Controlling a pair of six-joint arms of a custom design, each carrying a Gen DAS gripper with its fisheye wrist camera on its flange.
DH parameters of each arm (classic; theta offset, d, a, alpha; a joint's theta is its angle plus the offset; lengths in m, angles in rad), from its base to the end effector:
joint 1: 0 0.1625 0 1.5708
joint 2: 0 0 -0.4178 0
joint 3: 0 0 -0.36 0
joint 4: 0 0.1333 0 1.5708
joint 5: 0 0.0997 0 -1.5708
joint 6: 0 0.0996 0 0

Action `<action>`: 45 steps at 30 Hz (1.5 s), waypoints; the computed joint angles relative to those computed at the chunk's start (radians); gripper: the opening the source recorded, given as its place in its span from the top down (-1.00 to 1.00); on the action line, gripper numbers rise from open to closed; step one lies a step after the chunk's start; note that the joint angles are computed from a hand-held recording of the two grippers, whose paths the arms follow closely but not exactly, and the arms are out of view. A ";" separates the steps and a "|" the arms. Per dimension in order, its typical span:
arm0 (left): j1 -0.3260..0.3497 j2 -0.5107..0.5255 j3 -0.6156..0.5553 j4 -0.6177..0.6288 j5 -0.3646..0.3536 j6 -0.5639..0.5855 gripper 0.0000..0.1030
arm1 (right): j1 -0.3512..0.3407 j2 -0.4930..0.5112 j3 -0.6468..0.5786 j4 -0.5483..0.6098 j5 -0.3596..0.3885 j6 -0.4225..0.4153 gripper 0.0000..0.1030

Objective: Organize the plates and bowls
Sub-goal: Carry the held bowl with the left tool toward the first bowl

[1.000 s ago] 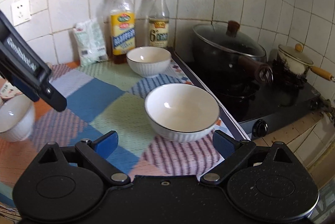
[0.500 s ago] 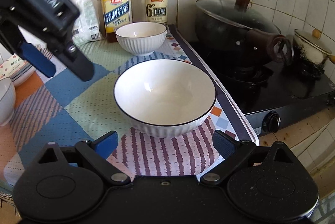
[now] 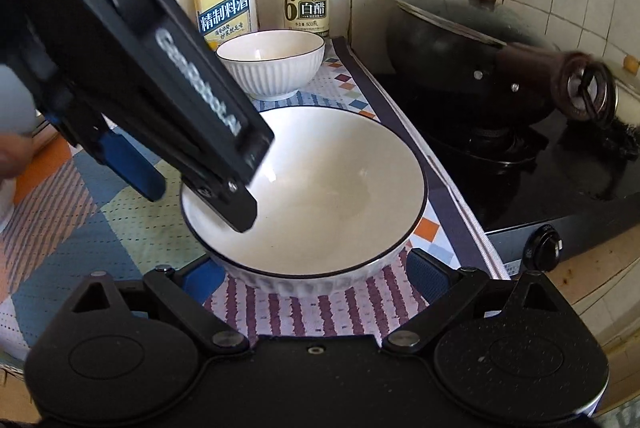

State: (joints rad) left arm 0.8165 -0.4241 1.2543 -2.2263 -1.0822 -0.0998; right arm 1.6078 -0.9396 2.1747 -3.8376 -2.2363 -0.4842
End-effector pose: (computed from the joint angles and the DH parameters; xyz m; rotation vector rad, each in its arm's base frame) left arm -0.3526 -0.6382 -0.0352 0.8983 2.4681 -0.0618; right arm 0.0896 -0.4806 0.2052 0.1434 -2.1341 0.9998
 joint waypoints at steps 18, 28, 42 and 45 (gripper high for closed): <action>0.004 -0.013 0.025 -0.042 -0.031 0.036 0.78 | -0.028 -0.034 -0.004 0.089 0.104 0.004 -0.82; 0.007 -0.124 0.126 -0.040 -0.012 0.011 0.79 | 0.027 -0.008 0.002 0.063 0.090 -0.022 -0.80; 0.027 -0.395 0.341 -0.070 0.014 0.017 0.78 | 0.225 0.068 -0.051 0.122 0.016 -0.030 -0.81; 0.030 -0.449 0.370 -0.056 0.031 0.015 0.77 | 0.264 0.074 -0.078 0.186 0.006 -0.010 -0.81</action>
State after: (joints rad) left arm 0.8468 -0.8729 1.6239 -2.2821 -1.0515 -0.0844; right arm 1.8721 -0.8652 2.0971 -3.6517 -2.2304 -0.4942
